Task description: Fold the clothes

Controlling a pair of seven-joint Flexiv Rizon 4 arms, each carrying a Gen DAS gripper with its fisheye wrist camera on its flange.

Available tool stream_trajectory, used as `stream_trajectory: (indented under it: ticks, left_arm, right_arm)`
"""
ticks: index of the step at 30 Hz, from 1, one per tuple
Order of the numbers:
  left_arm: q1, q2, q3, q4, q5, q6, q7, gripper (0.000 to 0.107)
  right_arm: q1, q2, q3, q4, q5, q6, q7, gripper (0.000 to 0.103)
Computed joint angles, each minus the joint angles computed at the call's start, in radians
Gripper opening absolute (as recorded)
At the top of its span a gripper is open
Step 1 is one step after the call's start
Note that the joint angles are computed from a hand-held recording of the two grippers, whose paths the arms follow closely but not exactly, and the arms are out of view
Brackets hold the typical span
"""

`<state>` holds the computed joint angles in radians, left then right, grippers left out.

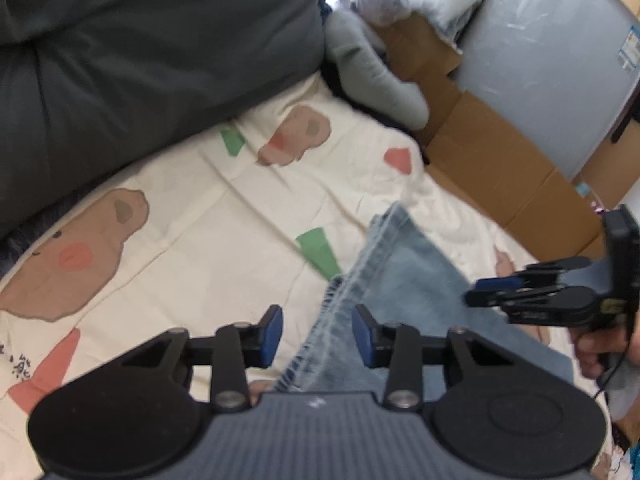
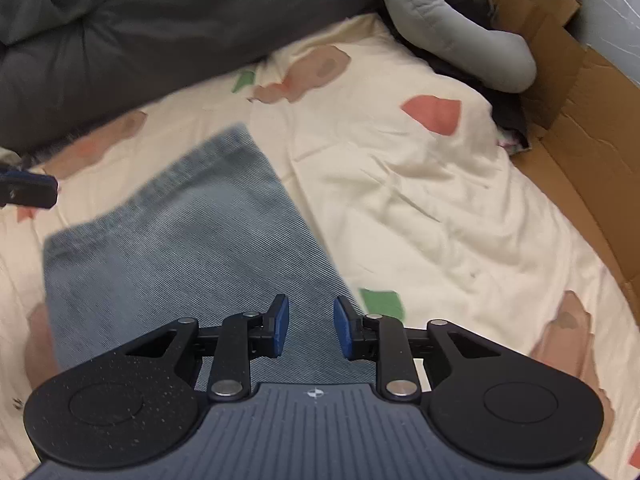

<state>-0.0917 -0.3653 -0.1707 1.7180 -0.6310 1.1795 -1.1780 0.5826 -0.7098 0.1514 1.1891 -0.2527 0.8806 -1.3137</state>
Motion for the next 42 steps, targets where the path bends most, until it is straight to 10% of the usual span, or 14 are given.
stream_trajectory:
  ticks: [20, 42]
  left_arm:
    - [-0.114, 0.017, 0.031, 0.067, 0.231, 0.133, -0.319, 0.028]
    - [-0.044, -0.069, -0.037, 0.095, 0.124, 0.154, -0.295, 0.003]
  right_arm:
    - [0.052, 0.012, -0.012, 0.136, -0.046, 0.283, 0.262, 0.045]
    - [0.085, -0.135, 0.01, -0.071, -0.004, 0.161, 0.164, 0.045]
